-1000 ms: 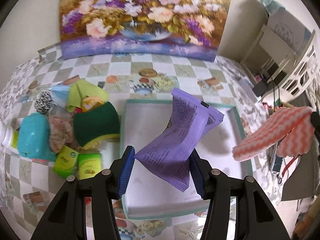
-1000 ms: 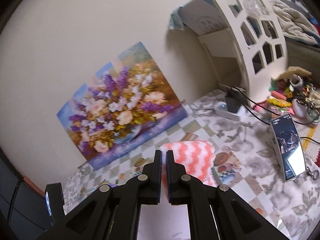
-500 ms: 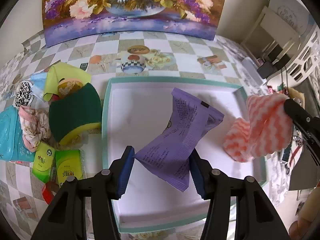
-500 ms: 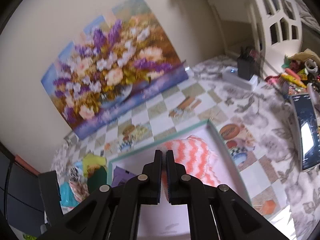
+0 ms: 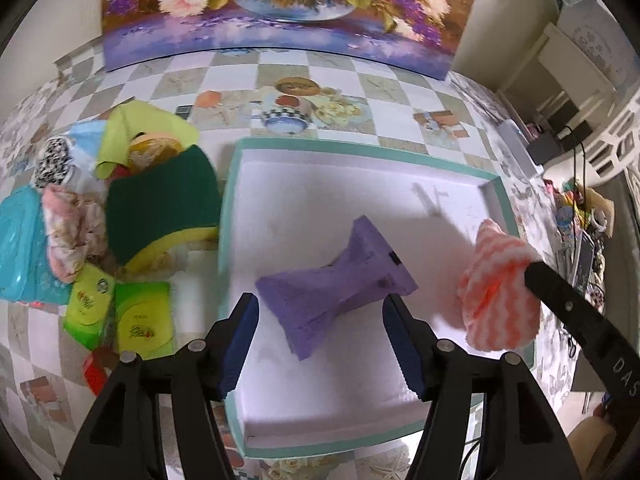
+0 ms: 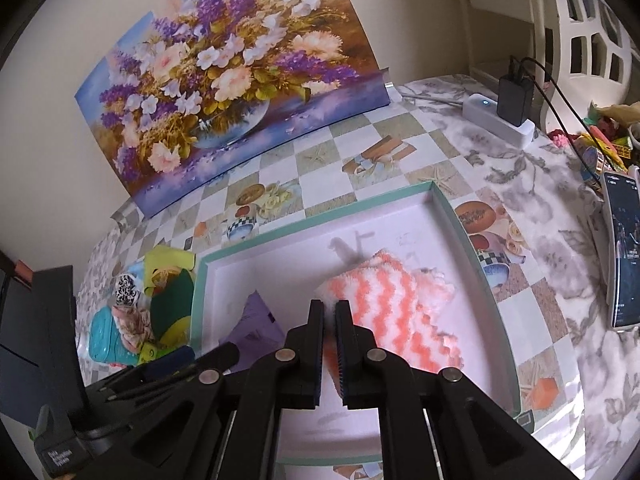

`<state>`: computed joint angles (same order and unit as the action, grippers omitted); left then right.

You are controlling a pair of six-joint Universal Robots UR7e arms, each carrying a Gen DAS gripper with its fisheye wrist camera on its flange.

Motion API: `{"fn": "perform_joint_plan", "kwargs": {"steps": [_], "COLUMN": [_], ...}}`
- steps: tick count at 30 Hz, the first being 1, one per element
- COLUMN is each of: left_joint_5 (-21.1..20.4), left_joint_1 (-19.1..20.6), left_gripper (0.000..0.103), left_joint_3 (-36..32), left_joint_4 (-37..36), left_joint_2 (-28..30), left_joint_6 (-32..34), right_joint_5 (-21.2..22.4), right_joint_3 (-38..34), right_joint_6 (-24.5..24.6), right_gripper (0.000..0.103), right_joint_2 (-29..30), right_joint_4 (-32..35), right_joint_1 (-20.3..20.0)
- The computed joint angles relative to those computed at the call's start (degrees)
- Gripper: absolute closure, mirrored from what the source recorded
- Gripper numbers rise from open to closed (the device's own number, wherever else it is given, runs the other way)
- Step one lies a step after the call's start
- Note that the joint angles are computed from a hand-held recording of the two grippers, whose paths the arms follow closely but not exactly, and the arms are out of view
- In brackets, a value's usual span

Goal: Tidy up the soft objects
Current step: 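Carry the purple packet with the left tool while the right tool carries the cloths to the white tray, then open both tools to drop the packet and cloths into the tray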

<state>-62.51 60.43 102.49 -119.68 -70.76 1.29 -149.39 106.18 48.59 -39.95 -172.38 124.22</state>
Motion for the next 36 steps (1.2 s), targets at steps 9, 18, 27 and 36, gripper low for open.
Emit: {"fn": "perform_joint_plan", "kwargs": {"steps": [9,18,27,36], "left_joint_5": [4.2,9.0,11.6,10.9], "left_joint_1": [0.2,1.5,2.2,2.9], "left_gripper": [0.016,0.008,0.002,0.002], "left_joint_3": [-0.6,-0.4,1.4,1.9], "left_joint_4": [0.6,-0.1,-5.0,-5.3], "left_joint_2": [-1.1,-1.9,-3.3,-4.9], "left_joint_6": [-3.8,-7.1,-5.3,-3.5], "right_joint_5": [1.3,1.8,1.0,1.0], "right_joint_3": [-0.4,-0.5,-2.6,-3.0], "right_joint_6": [2.2,6.0,7.0,12.4], "right_gripper": [0.048,0.017,0.0,0.0], "right_joint_2": [0.0,0.0,1.2,0.7], "right_joint_4": [3.9,9.0,16.4,21.9], "right_joint_1": [0.2,-0.3,-0.1,0.6]}}
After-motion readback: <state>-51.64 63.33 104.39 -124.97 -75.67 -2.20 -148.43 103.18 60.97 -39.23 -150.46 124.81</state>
